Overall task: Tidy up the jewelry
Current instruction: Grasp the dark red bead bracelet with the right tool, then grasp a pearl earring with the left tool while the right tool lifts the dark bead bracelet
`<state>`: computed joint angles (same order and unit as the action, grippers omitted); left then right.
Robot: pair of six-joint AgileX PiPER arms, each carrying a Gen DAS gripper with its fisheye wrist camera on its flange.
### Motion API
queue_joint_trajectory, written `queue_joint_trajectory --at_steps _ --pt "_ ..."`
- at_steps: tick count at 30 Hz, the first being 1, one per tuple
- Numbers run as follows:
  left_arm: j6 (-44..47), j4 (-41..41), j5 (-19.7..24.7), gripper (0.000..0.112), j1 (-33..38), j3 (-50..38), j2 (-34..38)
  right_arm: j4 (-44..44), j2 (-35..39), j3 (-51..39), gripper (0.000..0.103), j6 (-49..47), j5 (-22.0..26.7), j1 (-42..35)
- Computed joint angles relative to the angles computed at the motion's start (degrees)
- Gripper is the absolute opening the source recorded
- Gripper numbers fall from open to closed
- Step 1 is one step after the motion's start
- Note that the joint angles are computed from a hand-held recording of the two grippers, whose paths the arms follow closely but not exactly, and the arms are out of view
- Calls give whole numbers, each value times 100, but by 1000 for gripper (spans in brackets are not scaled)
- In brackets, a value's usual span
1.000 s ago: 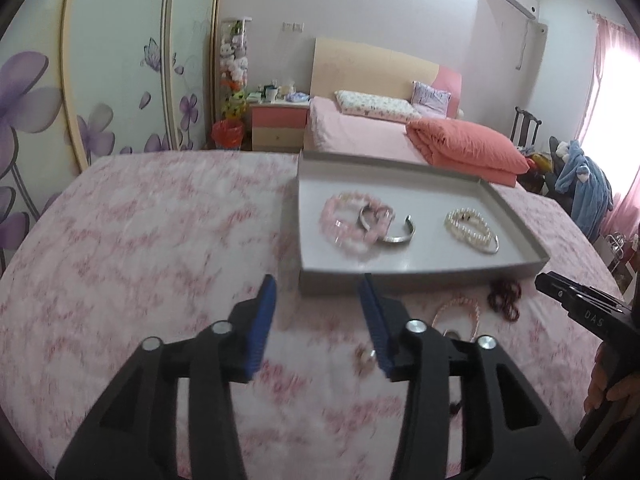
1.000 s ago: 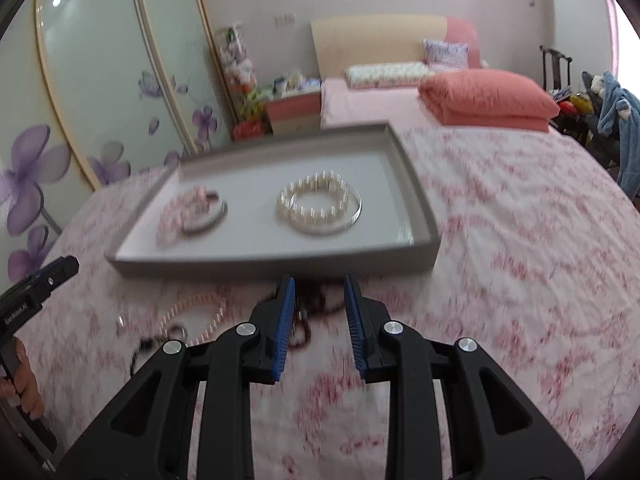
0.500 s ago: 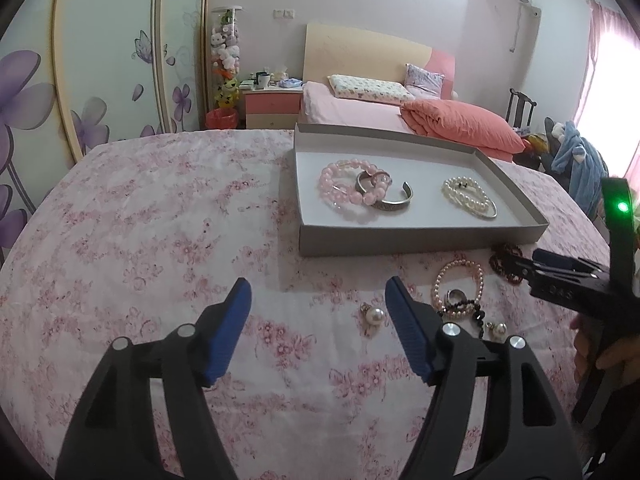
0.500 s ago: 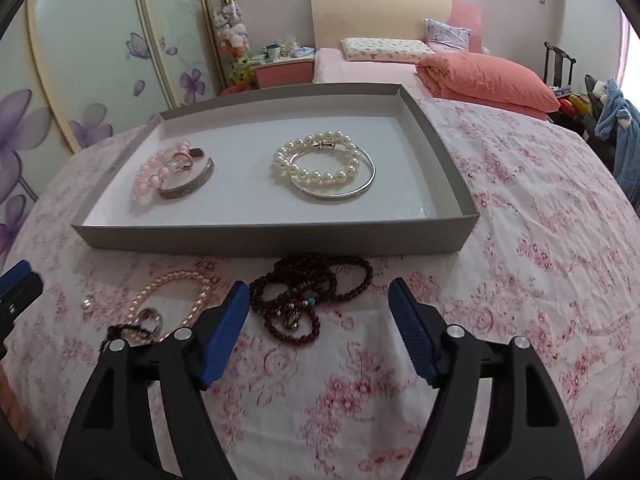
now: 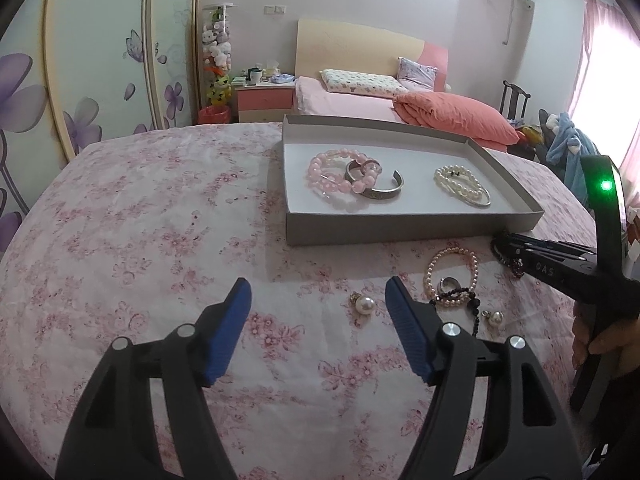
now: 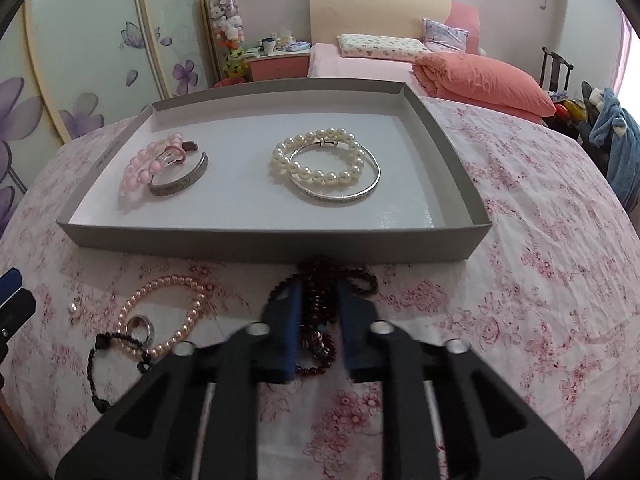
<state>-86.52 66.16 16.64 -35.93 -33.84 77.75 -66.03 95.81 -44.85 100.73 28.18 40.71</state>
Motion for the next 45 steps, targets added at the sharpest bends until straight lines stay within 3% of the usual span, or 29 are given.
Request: queue_joint_trajectory --at_steps 14,23,30,38,41,45 --pt "652 -629 253 60 -493 -248 422 -97 -410 532 10 206 261 246" --pt "1110 -1250 487 39 -504 -818 1132 -162 -482 609 10 274 119 168" --pt "993 -1154 627 24 -581 -961 1277 -283 -539 700 10 401 -33 83" --pt "992 -1148 635 23 -575 -952 1269 -334 -567 739 10 459 -108 44" --pt "959 -1131 653 14 -580 -950 1265 -333 -564 736 10 459 -104 47" --pt "987 -1122 652 14 -578 -899 1215 -399 -583 768 10 538 -149 31"
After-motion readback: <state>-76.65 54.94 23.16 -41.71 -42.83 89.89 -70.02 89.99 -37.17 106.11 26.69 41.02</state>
